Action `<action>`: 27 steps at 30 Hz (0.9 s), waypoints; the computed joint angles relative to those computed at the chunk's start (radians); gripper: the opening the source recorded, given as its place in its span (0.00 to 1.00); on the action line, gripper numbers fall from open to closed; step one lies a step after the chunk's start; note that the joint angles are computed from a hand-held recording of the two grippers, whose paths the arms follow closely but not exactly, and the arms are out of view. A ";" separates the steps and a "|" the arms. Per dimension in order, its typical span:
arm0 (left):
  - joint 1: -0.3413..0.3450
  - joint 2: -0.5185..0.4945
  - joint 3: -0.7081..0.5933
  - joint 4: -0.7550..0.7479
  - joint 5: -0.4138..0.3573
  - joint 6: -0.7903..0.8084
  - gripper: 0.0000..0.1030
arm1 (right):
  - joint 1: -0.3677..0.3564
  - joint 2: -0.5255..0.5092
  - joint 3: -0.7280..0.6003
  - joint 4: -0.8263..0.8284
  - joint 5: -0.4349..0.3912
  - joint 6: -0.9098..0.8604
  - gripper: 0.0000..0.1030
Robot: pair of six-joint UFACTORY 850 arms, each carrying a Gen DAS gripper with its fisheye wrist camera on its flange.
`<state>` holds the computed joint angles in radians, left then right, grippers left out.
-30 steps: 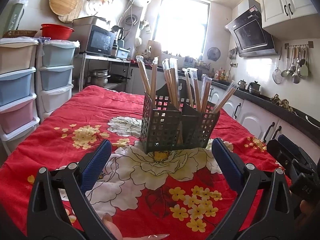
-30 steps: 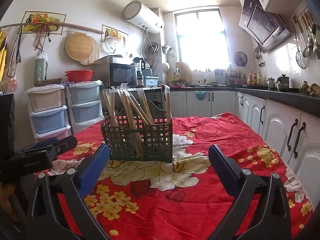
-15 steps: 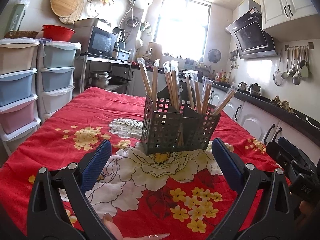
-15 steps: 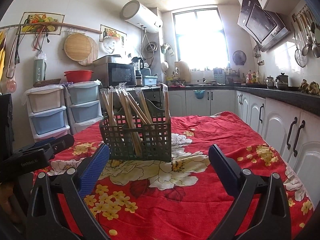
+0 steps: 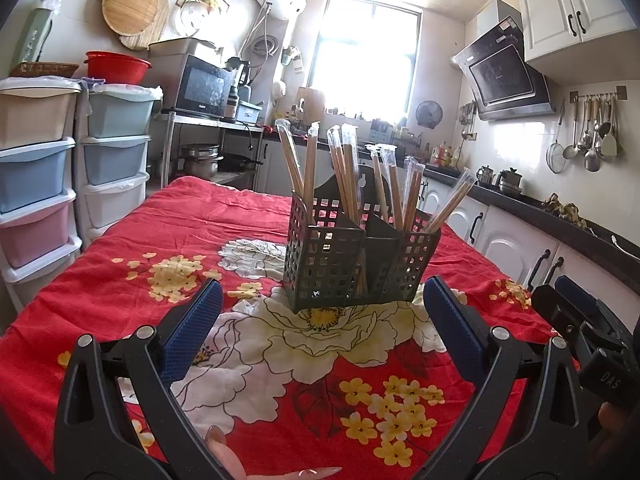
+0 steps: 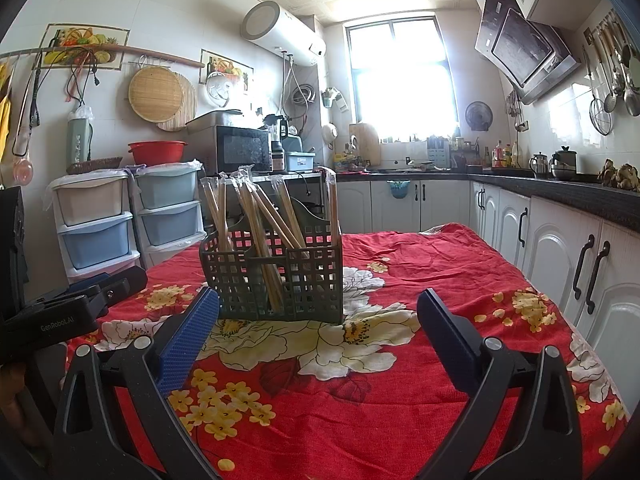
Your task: Organize utensils
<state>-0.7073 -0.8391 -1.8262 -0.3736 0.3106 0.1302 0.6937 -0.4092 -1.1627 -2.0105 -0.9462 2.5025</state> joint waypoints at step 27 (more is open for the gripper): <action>0.001 -0.001 -0.008 -0.005 0.001 0.007 0.90 | 0.000 0.001 0.002 -0.001 -0.002 0.003 0.94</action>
<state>-0.7067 -0.8399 -1.8344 -0.3785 0.3113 0.1371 0.6937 -0.4086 -1.1605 -2.0117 -0.9486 2.5052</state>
